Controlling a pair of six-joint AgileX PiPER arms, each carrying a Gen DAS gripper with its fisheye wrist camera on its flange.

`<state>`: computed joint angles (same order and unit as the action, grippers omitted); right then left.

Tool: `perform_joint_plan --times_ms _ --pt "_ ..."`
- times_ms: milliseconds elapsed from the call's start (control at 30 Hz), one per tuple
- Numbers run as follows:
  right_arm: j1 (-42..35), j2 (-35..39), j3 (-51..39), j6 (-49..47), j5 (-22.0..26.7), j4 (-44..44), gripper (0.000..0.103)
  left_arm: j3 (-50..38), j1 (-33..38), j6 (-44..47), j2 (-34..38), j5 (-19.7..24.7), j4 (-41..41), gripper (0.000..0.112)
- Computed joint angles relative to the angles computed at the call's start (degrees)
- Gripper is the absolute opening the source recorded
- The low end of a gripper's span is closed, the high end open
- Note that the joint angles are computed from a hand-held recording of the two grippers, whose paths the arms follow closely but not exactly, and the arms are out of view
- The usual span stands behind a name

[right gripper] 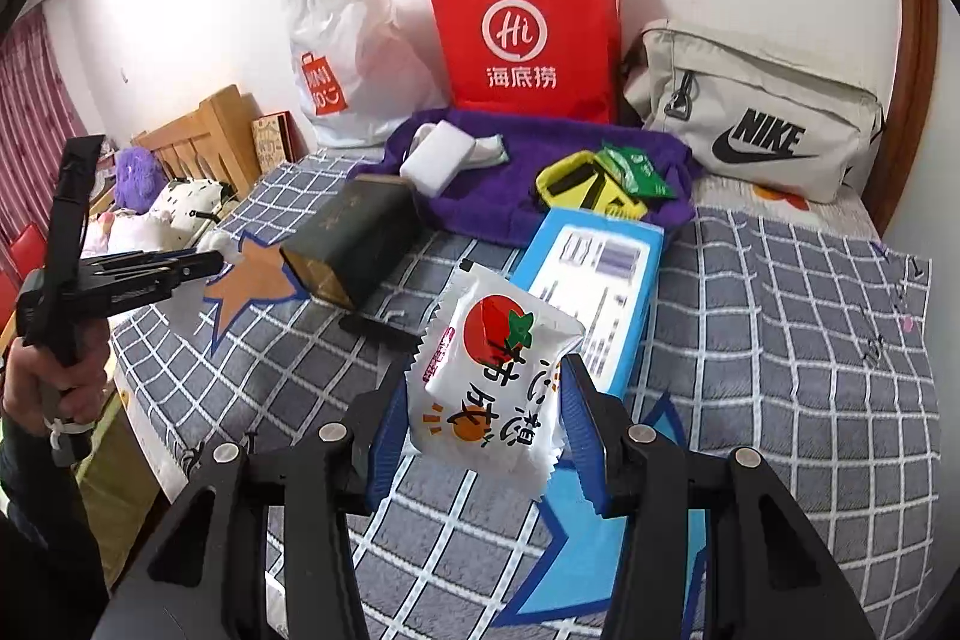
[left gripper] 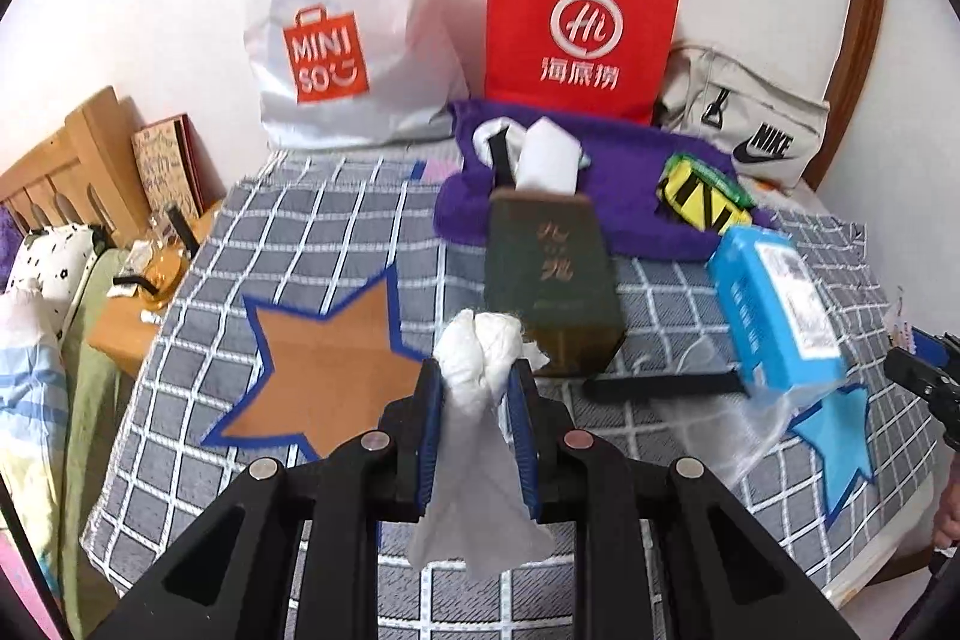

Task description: Organize soft objects

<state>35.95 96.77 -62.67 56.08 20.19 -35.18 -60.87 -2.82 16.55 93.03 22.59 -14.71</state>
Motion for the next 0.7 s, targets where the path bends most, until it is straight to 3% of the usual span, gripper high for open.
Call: perform_joint_plan --times_ms 333,700 --pt "-3.7 1.9 -7.4 -9.5 2.1 6.9 0.048 -9.9 -2.8 -5.7 3.3 4.4 4.2 0.021" --pt "-8.5 8.4 -20.5 -24.5 5.1 18.1 0.048 -23.9 -4.0 -6.5 11.1 10.7 2.5 0.021"
